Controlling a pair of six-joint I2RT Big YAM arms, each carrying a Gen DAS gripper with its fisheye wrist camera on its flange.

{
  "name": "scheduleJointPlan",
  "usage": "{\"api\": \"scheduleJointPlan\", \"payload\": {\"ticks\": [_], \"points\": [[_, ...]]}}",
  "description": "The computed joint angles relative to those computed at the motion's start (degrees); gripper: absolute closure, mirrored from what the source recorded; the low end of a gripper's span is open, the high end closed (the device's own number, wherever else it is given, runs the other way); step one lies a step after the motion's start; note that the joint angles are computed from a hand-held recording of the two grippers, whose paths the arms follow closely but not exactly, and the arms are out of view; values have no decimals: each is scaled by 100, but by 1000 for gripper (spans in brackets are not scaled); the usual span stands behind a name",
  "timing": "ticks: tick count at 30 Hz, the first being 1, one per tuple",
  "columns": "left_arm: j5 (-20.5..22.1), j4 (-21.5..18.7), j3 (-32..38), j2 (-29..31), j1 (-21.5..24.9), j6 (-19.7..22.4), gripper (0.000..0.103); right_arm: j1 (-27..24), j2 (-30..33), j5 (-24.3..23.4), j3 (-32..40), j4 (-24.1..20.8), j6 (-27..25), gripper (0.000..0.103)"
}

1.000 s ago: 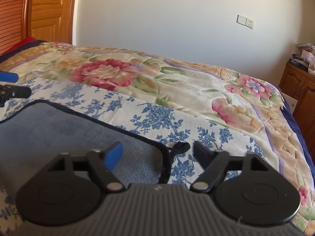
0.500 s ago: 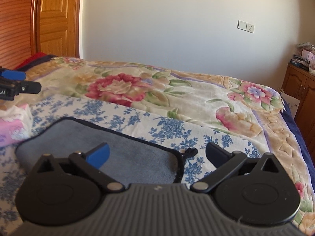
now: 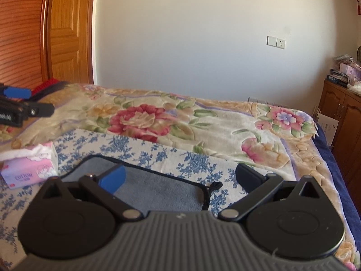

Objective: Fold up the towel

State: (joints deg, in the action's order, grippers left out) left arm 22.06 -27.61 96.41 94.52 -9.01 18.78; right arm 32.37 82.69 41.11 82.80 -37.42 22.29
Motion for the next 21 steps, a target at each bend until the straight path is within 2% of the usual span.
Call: {"api": "scheduleJointPlan", "payload": {"ticks": [6, 13, 21], "points": [[-110, -30, -90, -114, 17, -44, 0, 106, -117, 105, 8, -50, -39, 0], [-79, -108, -287, -372, 58, 137, 0, 259, -238, 277, 23, -189, 91, 0], [23, -233, -540, -758, 116, -24, 0, 490, -307, 531, 135, -402, 188, 0]]}}
